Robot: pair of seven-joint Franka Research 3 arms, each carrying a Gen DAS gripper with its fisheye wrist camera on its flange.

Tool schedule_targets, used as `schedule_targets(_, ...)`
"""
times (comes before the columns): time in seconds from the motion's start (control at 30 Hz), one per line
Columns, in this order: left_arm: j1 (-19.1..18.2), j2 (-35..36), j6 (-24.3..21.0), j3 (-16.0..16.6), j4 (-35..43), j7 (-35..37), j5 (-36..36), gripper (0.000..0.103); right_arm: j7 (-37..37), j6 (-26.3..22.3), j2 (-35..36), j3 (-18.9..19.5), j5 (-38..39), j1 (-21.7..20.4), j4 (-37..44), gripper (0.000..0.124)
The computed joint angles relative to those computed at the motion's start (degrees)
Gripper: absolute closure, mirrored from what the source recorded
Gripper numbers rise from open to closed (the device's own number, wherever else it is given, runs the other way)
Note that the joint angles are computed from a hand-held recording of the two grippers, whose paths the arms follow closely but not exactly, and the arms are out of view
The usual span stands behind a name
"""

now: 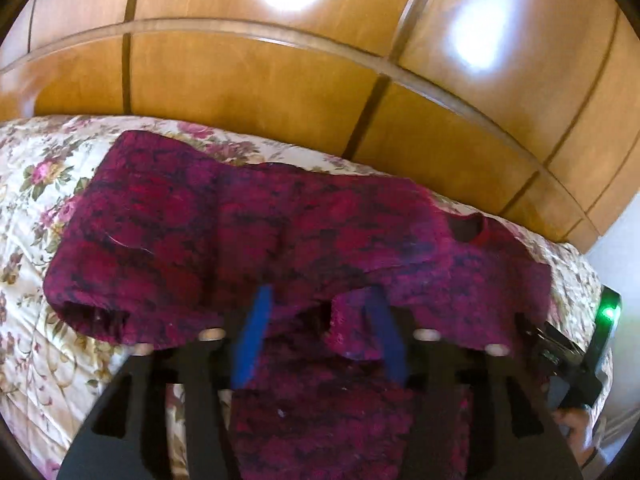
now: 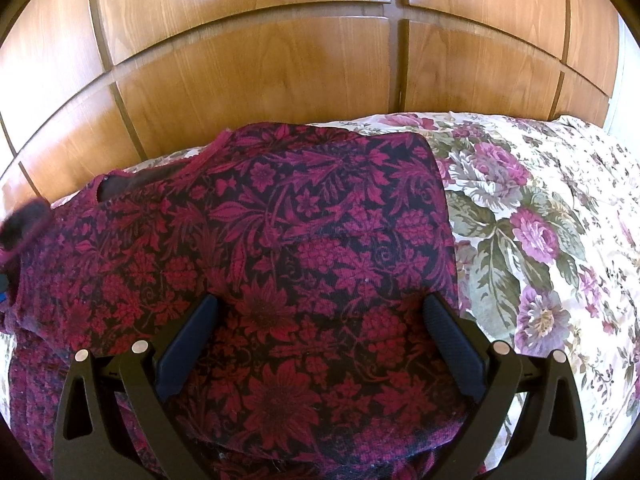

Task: Fold small clothes

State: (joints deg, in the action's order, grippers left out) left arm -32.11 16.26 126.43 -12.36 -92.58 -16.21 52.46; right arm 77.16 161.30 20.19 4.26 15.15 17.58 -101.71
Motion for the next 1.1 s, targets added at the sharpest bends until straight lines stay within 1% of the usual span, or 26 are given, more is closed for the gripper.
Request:
schedule_targets(0.03, -0.4, -0.4, 0.1, 0.1, -0.6, -1.3, 1.0, 0.039, 0.1, -0.1, 0.0, -0.1, -0.2, 0.1, 0.1, 0.023)
schedule_targets(0.13, -1.6, -1.8, -1.1, -0.4, -2.2, -5.8, 3.6, 0.039, 1.3, -0.9, 0.1, -0.9, -1.5, 0.8, 0.6, 0.023)
schedule_targets(0.23, -2.1, -2.9, -1.2, -1.3, -4.5, -9.3, 4.8, 0.039, 5.4, -2.4, -0.6, -3.0, -5.7, 2.8, 1.5, 0.023)
schedule_targets(0.27, -2.0, -3.5, -0.5, -1.6, -5.6, -10.3, 4.7, 0.039, 4.4, -1.7, -1.5, -1.7, -4.4, 2.2, 1.1, 0.025)
schedule_targets(0.3, -1.8, -3.7, 0.4, -1.9, -6.6, -11.4, 4.4, 0.039, 1.7, -1.3, -2.2, 0.6, -1.3, 0.7, 0.9, 0.027)
schedule_targets(0.33, -1.6, -3.7, 1.1, -2.1, -7.3, -12.1, 4.1, 0.039, -3.2, -1.5, -3.2, 4.3, 4.2, -1.6, 0.7, 0.028)
schedule_targets(0.37, -1.5, -3.5, 1.4, -2.3, -7.6, -12.5, 3.6, 0.039, -8.2, -2.9, -3.8, 7.2, 9.5, -3.3, 1.1, 0.029)
schedule_targets(0.4, -1.3, -3.3, 2.2, -2.4, -8.1, -13.6, 3.1, 0.039, -14.7, -6.8, -4.0, 10.5, 16.4, -5.1, 2.7, 0.03)
schedule_targets(0.43, -1.3, -3.2, 2.9, -2.4, -8.5, -14.7, 3.0, 0.039, -17.6, -10.1, -3.9, 11.8, 19.6, -5.6, 4.0, 0.031)
schedule_targets(0.5, -1.5, -3.5, 2.7, -2.3, -9.3, -16.6, 3.3, 0.039, -20.8, -18.0, -2.4, 13.3, 23.9, -5.1, 8.0, 0.038)
schedule_targets(0.53, -1.4, -3.7, 2.6, -2.3, -9.7, -17.1, 3.5, 0.039, -20.5, -20.5, -1.4, 13.2, 24.5, -4.3, 9.7, 0.04)
schedule_targets(0.57, -1.4, -3.9, 2.6, -2.4, -10.1, -17.7, 3.3, 0.039, -19.5, -23.4, -0.1, 13.0, 24.8, -3.3, 11.9, 0.045)
schedule_targets(0.63, -0.9, -4.8, 3.9, -2.5, -12.0, -19.9, 3.0, 0.039, -16.3, -28.5, 3.5, 12.3, 24.3, -0.7, 16.9, 0.049)
schedule_targets(0.67, -0.7, -5.0, 4.5, -2.6, -12.7, -20.9, 2.9, 0.039, -14.4, -29.4, 4.9, 11.4, 22.9, 1.1, 18.7, 0.053)
schedule_targets(0.7, -0.6, -5.4, 5.0, -2.6, -13.6, -22.4, 3.2, 0.039, -12.3, -30.2, 6.3, 10.3, 21.3, 3.0, 20.6, 0.06)
schedule_targets(0.73, -0.4, -5.8, 5.6, -2.7, -14.2, -23.6, 3.6, 0.039, -9.1, -31.9, 8.6, 9.1, 19.0, 5.1, 23.6, 0.065)
schedule_targets(0.77, -0.3, -6.2, 6.0, -2.8, -14.8, -24.4, 3.9, 0.039, -6.8, -32.8, 10.3, 8.3, 17.5, 6.4, 25.9, 0.073)
schedule_targets(0.87, 0.1, -7.4, 5.7, -3.3, -16.2, -25.8, 3.5, 0.039, -3.7, -31.6, 11.7, 6.7, 14.0, 8.7, 27.7, 0.096)
schedule_targets(0.9, 0.3, -8.2, 5.4, -3.5, -17.1, -26.6, 2.7, 0.039, -4.2, -30.7, 11.0, 6.8, 13.7, 8.7, 27.1, 0.106)
schedule_targets(0.93, 0.6, -8.8, 5.0, -3.7, -17.6, -27.6, 2.0, 0.039, -6.3, -28.2, 8.9, 7.2, 14.1, 8.3, 24.6, 0.111)
schedule_targets(1.0, 0.8, -9.8, 2.3, -4.3, -18.1, -29.4, 0.5, 0.039, -10.0, -24.2, 5.1, 7.9, 15.7, 7.2, 20.4, 0.112)
schedule_targets(1.03, 1.0, -9.7, 0.6, -4.6, -17.6, -28.8, -0.7, 0.039, -12.8, -22.0, 2.7, 8.5, 17.6, 6.1, 17.8, 0.112)
schedule_targets(1.07, 1.2, -9.7, 0.0, -4.7, -17.3, -28.3, -1.3, 0.039, -15.7, -20.1, 0.4, 9.1, 20.3, 4.8, 15.5, 0.113)
schedule_targets(1.1, 1.4, -9.6, -1.1, -4.9, -16.8, -27.4, -2.4, 0.039, -17.0, -18.8, -1.0, 9.1, 21.6, 4.5, 14.1, 0.113)
